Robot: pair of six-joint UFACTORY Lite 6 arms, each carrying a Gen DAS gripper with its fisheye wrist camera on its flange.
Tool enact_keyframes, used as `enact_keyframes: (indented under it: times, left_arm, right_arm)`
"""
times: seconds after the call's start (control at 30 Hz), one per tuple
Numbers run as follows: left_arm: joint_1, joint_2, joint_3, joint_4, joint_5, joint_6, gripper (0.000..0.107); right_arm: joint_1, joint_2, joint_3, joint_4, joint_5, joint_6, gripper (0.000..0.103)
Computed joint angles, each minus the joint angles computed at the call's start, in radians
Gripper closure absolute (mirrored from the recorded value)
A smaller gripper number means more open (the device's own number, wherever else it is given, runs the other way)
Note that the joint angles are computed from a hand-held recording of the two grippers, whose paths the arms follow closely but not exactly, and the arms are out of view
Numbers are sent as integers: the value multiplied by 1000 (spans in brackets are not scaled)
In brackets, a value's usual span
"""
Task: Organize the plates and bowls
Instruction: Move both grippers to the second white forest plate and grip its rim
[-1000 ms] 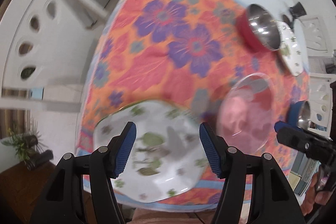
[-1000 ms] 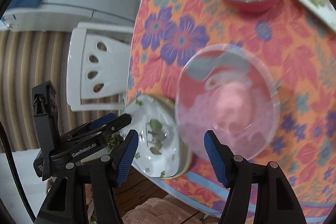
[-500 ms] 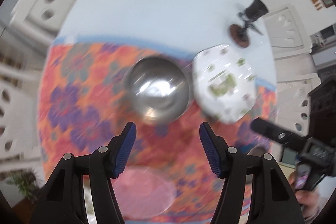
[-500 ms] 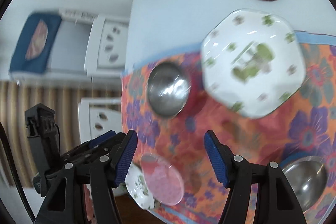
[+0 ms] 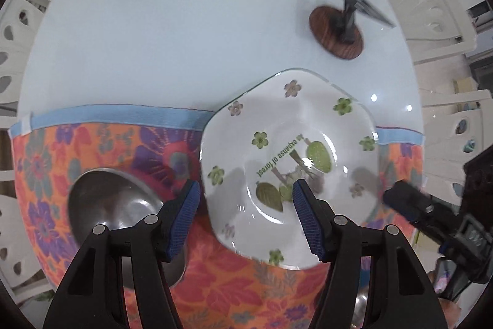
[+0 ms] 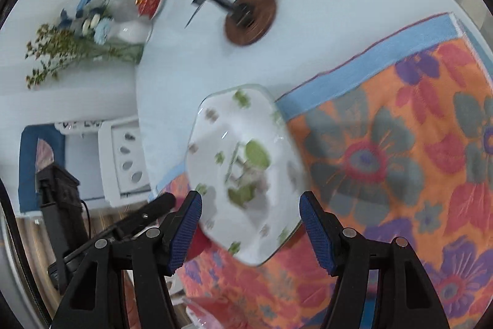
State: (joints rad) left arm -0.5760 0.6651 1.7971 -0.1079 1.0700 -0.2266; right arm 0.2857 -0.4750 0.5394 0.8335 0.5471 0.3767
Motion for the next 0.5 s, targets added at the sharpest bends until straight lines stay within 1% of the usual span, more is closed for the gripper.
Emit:
enact_keyframes:
  times: [0.07,0.1,0.17,0.23,0.3,0.37,0.43,0.5]
  left_arm:
    - [-9,45,24,4,-1,-4,46]
    - [-17,70,44,4,4,-6,46]
    - [-24,97,57,0,-3,1,46]
    - [-38,124,82,3,-6,2,46]
    - [-48,156,115,2,0,6,46]
    - [-54,182,137,-13,-5,22,46]
    - [-59,203,157,-20,-7,32,46]
    - [-79,210,179,29,8,-4,46]
  right_arm:
    - [-45,1,-22,15,-4,-41,39]
    - [-56,17,-40,78,-25,-111,39]
    - [-92,63,-58,221,-29,-284,39]
    - [-85,118,-47,280,-40,-364,39]
    - [-88,190,-33,389,-41,-498,40]
    - [-79,255,-4,472,-39,-605,46]
    - [-70,323,38,519,-32,-684,48]
    - [-49,365,72,493,-53,-668,48]
